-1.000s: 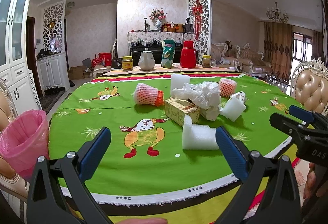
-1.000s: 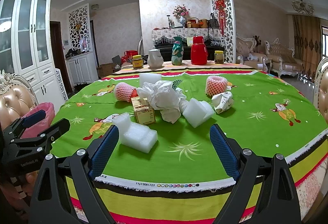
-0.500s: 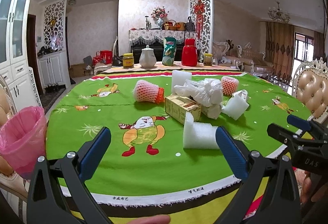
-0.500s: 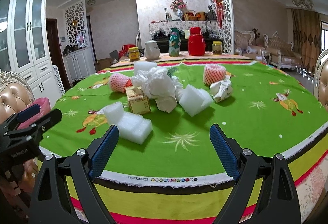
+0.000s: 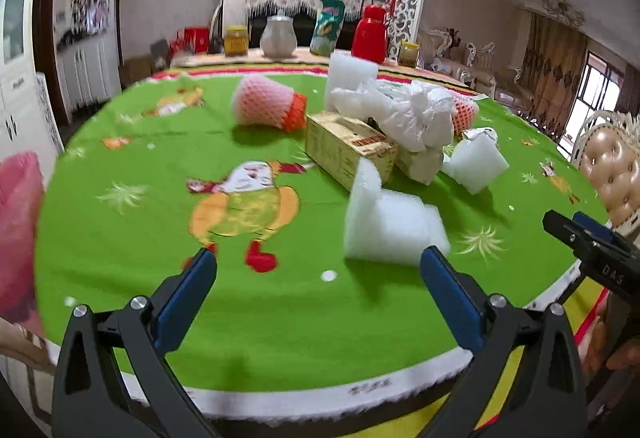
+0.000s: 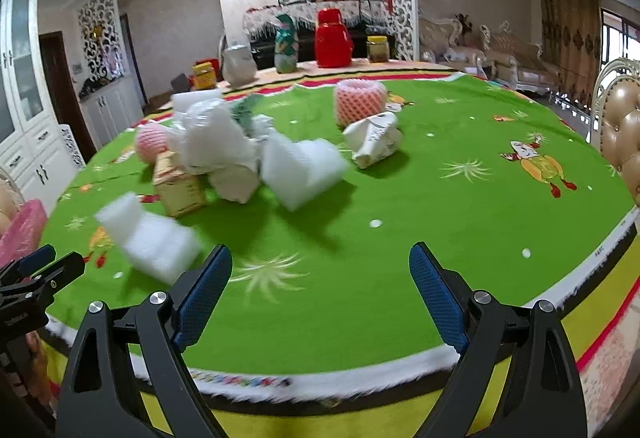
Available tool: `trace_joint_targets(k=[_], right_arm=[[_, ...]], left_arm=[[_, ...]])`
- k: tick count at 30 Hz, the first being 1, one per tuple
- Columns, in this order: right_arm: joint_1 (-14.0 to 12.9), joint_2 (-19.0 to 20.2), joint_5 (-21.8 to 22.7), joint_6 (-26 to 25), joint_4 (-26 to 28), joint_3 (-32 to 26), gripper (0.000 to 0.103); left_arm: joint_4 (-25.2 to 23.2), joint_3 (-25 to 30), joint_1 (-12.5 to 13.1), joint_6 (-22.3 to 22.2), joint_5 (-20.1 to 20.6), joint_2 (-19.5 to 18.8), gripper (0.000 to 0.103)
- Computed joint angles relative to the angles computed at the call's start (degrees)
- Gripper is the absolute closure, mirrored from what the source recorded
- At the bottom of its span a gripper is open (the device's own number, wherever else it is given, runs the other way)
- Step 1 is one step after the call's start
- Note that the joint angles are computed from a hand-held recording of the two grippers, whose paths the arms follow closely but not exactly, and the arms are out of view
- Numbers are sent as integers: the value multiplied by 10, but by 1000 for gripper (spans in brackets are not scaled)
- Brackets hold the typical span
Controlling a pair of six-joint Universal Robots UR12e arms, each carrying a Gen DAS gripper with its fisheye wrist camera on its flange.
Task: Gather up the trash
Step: 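Reach the left tool to the white foam block and close on it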
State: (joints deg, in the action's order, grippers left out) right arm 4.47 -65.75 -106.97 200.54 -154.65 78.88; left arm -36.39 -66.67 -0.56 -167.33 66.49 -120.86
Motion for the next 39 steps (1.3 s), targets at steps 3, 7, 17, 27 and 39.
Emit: trace_joint_targets(k=[3,7,17,27,39], right_arm=[[-8,6,2,-11,30,-14,18],[-20,18,24,-37,74,-42,18],[-33,67,72,-62,140,-126,18],[-22,105,50,-95,121,-173,48],[-3,70,40,-80,69,-116,78]], left_arm=[[-53,34,-10,-6,-6,-17,5],[-88,82,-27,-14,29,-45,5],[-137,147,-34,46,11,-87,20],[-143,141,-15,80,-68,-84,68],[-121,112,13,71,-112,-66,79]])
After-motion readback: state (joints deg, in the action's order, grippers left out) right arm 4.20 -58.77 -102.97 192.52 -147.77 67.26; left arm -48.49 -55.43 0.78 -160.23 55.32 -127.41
